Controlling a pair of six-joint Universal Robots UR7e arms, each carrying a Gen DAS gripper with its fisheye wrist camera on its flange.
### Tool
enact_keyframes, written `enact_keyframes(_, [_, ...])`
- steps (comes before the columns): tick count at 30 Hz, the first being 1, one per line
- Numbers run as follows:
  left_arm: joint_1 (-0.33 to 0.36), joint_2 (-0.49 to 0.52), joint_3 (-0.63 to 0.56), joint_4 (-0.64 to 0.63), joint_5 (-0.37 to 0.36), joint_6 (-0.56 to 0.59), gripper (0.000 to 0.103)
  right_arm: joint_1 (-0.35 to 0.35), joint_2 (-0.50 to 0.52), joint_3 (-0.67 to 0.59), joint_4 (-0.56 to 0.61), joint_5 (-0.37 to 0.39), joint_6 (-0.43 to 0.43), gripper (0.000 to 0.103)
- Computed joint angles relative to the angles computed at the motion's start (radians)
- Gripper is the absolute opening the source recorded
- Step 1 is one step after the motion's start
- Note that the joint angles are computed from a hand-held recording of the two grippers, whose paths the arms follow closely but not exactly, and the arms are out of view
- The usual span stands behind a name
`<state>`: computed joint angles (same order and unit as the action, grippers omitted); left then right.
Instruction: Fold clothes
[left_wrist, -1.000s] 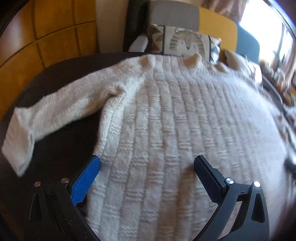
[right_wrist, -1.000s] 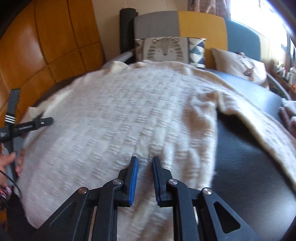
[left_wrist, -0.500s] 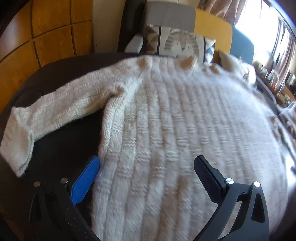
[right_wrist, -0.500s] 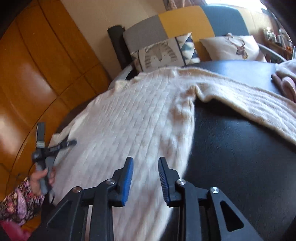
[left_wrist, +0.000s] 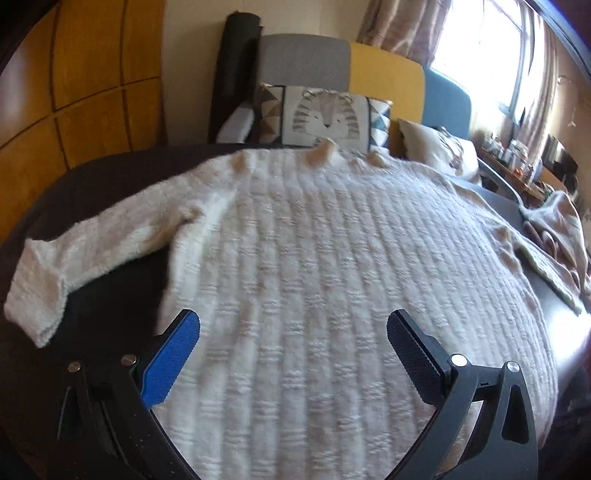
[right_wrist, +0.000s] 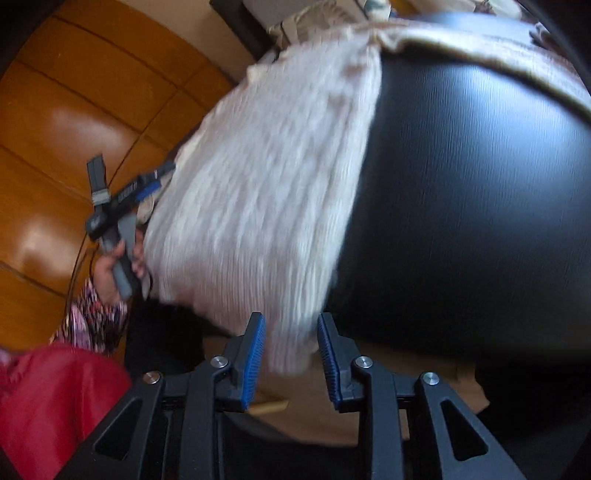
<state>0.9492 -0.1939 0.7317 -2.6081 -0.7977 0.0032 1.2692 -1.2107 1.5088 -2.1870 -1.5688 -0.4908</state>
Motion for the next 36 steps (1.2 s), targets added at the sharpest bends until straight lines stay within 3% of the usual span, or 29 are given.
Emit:
enact_keyframes(2, [0.017,-0.003,-0.003,0.053,-0.002,-0.053,0.103,-0.001,0.008,0.008,-0.008,-0.017,-0.009,0.029])
enact_keyframes(4, [0.030,-0.010,0.002,0.098,-0.019,-0.110,0.103,-0.019,0.018,0.003,-0.004,0.061,0.021,0.032])
enact_keyframes(5, [0.028,-0.019,0.026,0.059,-0.024,-0.094,0.103,-0.031,0.025,-0.002,0.006,0.119,0.052,0.047])
enact_keyframes(7, [0.027,-0.025,0.042,0.033,-0.032,-0.078,0.103,-0.051,0.025,-0.007,0.038,0.211,0.079,0.064])
enact_keyframes(8, [0.028,-0.023,0.035,0.046,-0.031,-0.082,0.103,-0.055,0.021,-0.001,0.033,0.220,0.082,0.064])
enact_keyframes(10, [0.025,-0.018,0.026,0.061,-0.019,-0.083,0.103,-0.057,0.012,0.010,0.020,0.217,0.096,0.056])
enact_keyframes(12, [0.022,-0.014,0.022,0.068,-0.010,-0.083,0.103,-0.060,0.008,0.004,0.035,0.214,0.119,0.040])
enact_keyframes(13, [0.021,-0.013,0.019,0.070,-0.008,-0.082,0.103,-0.065,0.008,-0.003,0.054,0.230,0.129,0.024])
enact_keyframes(14, [0.020,-0.013,0.019,0.072,-0.005,-0.083,0.103,-0.071,0.007,-0.010,0.073,0.245,0.140,0.017])
enact_keyframes(17, [0.017,-0.028,0.047,0.061,-0.001,-0.093,0.103,-0.071,0.012,-0.016,0.088,0.278,0.158,0.009])
enact_keyframes(21, [0.012,-0.046,0.093,0.016,0.004,-0.087,0.103,-0.061,0.016,-0.011,0.057,0.326,0.181,0.006])
enact_keyframes(26, [0.015,-0.056,0.110,0.023,0.009,-0.099,0.103,-0.087,-0.023,0.018,-0.083,0.595,0.223,0.005])
enact_keyframes(29, [0.014,-0.048,0.093,0.038,0.013,-0.104,0.103,-0.068,-0.046,-0.005,-0.088,0.550,0.186,0.005])
enact_keyframes(34, [0.006,-0.035,0.077,0.064,0.038,-0.089,0.103,-0.087,-0.060,0.006,-0.076,0.498,0.228,0.005])
enact_keyframes(36, [0.005,-0.030,0.069,0.076,0.042,-0.083,0.103,-0.092,-0.064,0.005,-0.053,0.409,0.241,0.005])
